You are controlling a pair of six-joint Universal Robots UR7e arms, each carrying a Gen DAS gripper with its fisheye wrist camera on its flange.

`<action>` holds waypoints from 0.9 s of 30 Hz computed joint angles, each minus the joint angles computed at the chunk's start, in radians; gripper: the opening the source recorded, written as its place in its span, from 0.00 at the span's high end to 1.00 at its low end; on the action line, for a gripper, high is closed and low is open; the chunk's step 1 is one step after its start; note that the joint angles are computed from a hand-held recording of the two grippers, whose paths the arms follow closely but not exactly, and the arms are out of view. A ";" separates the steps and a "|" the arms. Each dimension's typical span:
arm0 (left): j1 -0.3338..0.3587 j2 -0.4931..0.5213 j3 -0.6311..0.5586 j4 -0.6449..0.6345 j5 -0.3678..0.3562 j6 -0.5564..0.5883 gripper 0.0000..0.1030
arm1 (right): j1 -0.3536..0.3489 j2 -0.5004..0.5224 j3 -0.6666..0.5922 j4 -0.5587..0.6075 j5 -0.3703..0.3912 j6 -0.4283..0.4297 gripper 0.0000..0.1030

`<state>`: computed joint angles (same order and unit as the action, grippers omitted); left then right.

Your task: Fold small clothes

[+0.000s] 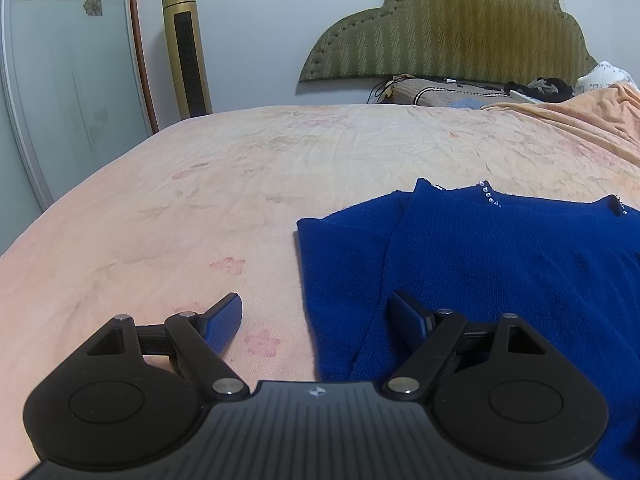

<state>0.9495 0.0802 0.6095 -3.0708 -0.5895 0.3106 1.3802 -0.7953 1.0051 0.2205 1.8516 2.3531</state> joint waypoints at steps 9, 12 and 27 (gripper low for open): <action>-0.002 0.016 -0.035 0.013 0.021 0.025 0.16 | 0.000 0.007 -0.009 0.004 0.000 0.006 0.00; -0.002 -0.064 0.081 0.033 -0.029 0.001 0.15 | 0.005 0.009 -0.019 0.025 0.011 0.011 0.00; 0.104 -0.231 0.013 0.645 -0.468 -0.223 0.15 | 0.063 -0.156 0.270 -0.026 -0.114 -0.043 0.00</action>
